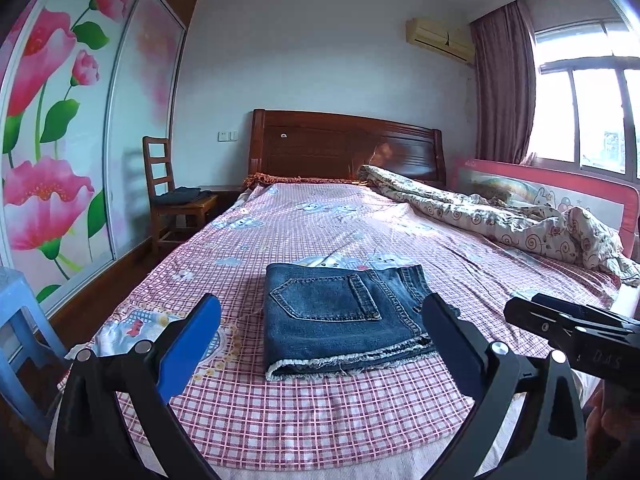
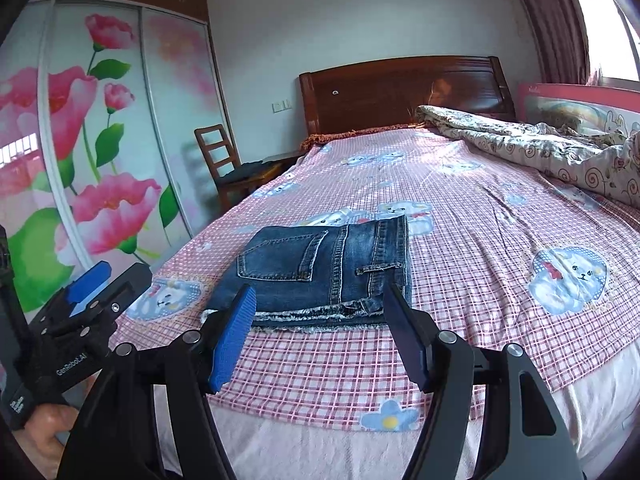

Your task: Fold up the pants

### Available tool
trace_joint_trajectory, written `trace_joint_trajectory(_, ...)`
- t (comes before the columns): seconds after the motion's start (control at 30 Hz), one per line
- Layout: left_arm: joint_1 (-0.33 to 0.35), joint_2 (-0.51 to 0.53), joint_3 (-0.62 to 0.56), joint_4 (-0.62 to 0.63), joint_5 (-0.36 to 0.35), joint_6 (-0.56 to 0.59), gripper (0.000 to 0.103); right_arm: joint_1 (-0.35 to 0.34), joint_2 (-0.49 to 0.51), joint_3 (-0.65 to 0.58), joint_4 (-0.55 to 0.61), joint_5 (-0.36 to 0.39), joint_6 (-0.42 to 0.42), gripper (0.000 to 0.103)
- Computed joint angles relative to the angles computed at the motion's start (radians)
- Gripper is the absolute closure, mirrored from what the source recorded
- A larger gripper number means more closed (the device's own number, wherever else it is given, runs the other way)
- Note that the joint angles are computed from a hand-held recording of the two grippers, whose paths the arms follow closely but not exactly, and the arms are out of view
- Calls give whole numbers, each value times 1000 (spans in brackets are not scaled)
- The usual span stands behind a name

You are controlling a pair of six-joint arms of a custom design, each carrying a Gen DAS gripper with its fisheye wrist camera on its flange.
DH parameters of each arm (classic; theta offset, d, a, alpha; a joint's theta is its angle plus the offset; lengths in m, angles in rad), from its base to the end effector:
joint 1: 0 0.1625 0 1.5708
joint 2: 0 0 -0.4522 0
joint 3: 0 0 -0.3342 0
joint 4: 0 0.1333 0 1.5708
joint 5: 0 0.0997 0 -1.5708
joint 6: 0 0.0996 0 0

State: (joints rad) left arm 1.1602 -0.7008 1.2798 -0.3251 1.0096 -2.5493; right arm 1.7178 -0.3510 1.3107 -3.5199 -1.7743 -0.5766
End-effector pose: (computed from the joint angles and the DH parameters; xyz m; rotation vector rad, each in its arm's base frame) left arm -0.1014 -0.6996 0.1535 0.5837 2.0140 -1.5233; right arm 0.2222 -0.7280 0.0740 0.7450 -2.3519 1.2447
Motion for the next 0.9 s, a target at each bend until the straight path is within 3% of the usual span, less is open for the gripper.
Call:
trace_joint_trajectory(0.1,5,3,-16,29,28,5,3,-1,0,3,1,0,-5,38)
trace_joint_trajectory(0.9,5,28,-64,77,-9,-11,3,-4,-8,2,22,11,17,38)
